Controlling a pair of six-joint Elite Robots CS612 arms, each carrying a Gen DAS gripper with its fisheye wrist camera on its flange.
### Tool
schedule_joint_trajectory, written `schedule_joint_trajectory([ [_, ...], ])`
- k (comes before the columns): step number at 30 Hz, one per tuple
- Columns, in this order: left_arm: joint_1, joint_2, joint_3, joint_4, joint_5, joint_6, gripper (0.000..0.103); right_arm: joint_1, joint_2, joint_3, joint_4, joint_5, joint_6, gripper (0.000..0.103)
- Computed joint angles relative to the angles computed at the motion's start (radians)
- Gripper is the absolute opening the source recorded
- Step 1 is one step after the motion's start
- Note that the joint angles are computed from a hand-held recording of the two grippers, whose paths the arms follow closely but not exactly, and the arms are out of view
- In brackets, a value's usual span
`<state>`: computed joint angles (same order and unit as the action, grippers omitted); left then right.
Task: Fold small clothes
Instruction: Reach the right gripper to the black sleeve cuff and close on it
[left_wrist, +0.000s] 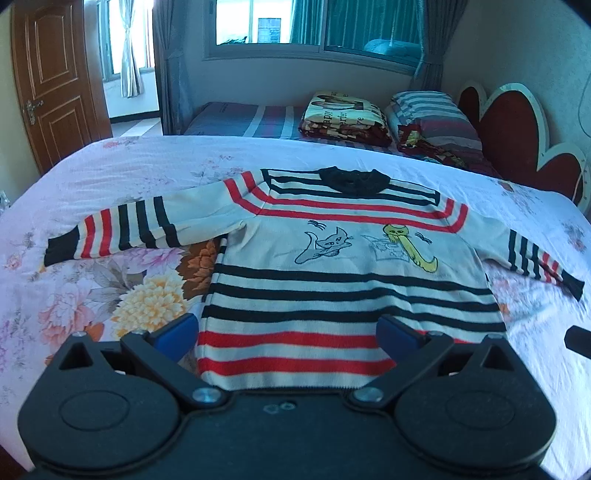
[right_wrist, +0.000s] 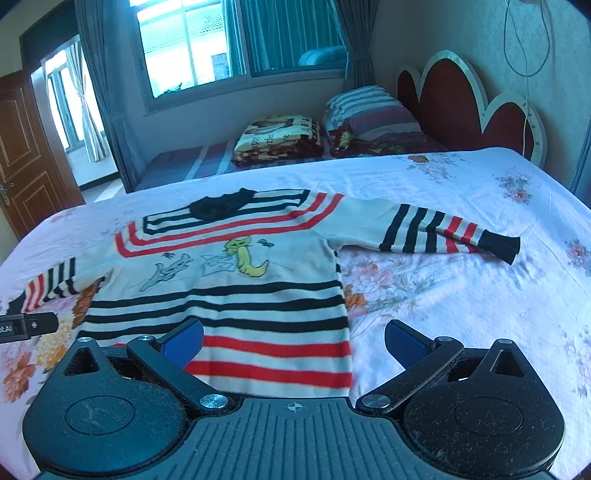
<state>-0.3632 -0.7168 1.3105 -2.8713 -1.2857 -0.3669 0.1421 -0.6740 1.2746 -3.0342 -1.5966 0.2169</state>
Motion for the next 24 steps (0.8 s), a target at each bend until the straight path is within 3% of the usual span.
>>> schedule_joint_trajectory([
  [14, 0.003, 0.161, -0.293, 0.215, 0.023, -0.021, 0.103, -0.058, 0.157, -0.283, 0.192, 0.063, -0.026, 0.103],
  [24, -0.007, 0.281, -0.514, 0.357, 0.051, -0.01, 0.103, -0.099, 0.284, -0.505, 0.369, 0.044, -0.068, 0.103],
])
